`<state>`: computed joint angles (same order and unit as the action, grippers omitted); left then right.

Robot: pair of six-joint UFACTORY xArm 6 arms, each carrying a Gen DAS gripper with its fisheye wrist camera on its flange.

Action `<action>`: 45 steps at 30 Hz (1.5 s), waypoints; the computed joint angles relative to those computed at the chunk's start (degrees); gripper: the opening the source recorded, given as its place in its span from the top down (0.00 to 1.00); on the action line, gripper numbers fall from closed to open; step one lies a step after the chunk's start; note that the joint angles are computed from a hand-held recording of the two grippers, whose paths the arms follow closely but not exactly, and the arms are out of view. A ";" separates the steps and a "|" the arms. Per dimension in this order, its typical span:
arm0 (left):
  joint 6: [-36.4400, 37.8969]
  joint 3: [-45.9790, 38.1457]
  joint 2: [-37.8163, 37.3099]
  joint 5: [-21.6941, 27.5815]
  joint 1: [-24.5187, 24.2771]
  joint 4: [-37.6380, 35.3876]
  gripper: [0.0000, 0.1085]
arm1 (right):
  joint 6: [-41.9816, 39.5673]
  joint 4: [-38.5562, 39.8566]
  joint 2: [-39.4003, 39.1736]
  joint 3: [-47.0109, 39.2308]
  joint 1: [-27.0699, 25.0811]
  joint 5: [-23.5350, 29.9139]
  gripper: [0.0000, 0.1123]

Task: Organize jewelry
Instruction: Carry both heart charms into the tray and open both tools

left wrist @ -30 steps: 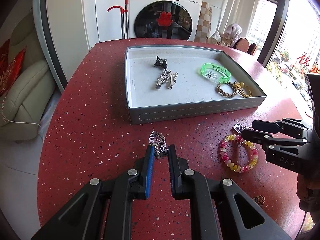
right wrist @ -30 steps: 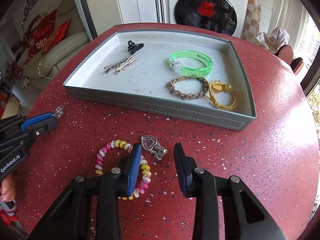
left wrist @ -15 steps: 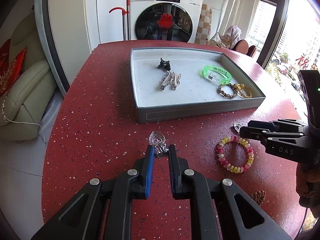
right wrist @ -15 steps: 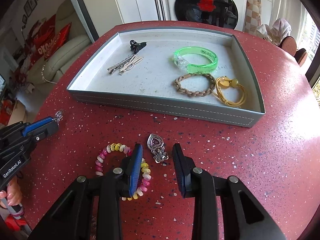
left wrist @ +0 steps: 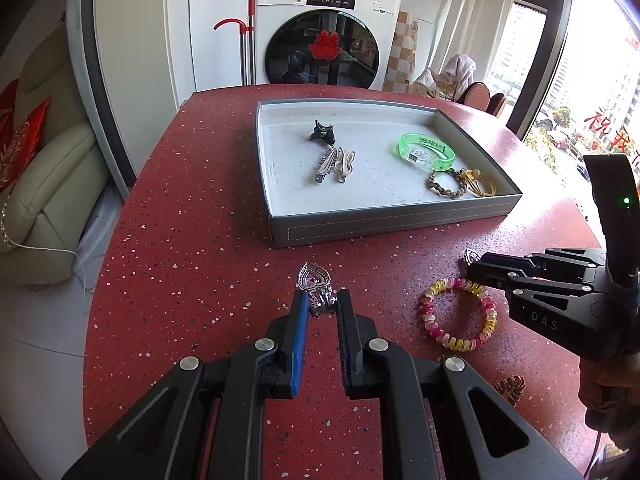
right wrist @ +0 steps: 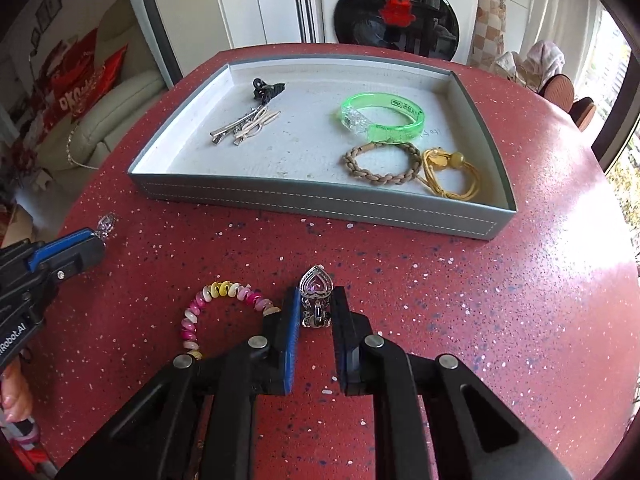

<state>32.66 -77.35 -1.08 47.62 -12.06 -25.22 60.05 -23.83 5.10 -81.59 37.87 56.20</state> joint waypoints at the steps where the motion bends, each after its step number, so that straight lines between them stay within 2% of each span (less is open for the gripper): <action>1: 0.24 -0.12 -0.08 0.18 0.03 -0.18 0.70 | 0.78 -0.18 -1.03 0.88 -0.11 -0.60 0.85; 6: 0.58 -2.95 0.82 1.97 -0.08 -1.30 0.70 | 3.57 -1.37 -5.61 3.50 -1.49 -3.10 0.85; 11: -0.67 -9.34 4.74 2.38 -2.15 -0.52 0.70 | 4.77 -1.62 -7.66 3.47 -4.81 -5.38 0.85; 16: -5.40 -21.60 13.44 5.73 -4.55 1.12 0.70 | 4.01 0.45 -6.70 2.36 -9.23 -8.10 0.85; 24: -12.29 -42.38 29.07 10.71 -8.87 7.98 0.70 | -1.41 3.49 0.44 -3.95 -14.84 -8.85 0.85; 34: -17.15 -67.40 46.92 20.58 -10.51 13.74 0.70 | -3.91 5.64 6.97 -7.79 -18.51 -9.99 0.85; 40: -17.52 -71.20 50.11 21.24 -11.30 16.31 0.70 | -3.98 6.82 8.16 -7.82 -19.40 -10.79 0.85; 43: -17.79 -65.88 47.52 17.72 -11.89 18.13 0.70 | -4.01 6.80 8.63 -8.07 -19.35 -10.63 0.84; 45: -18.28 -67.28 48.46 18.44 -12.06 18.83 0.70 | -4.31 7.39 8.92 -8.60 -19.35 -10.18 0.84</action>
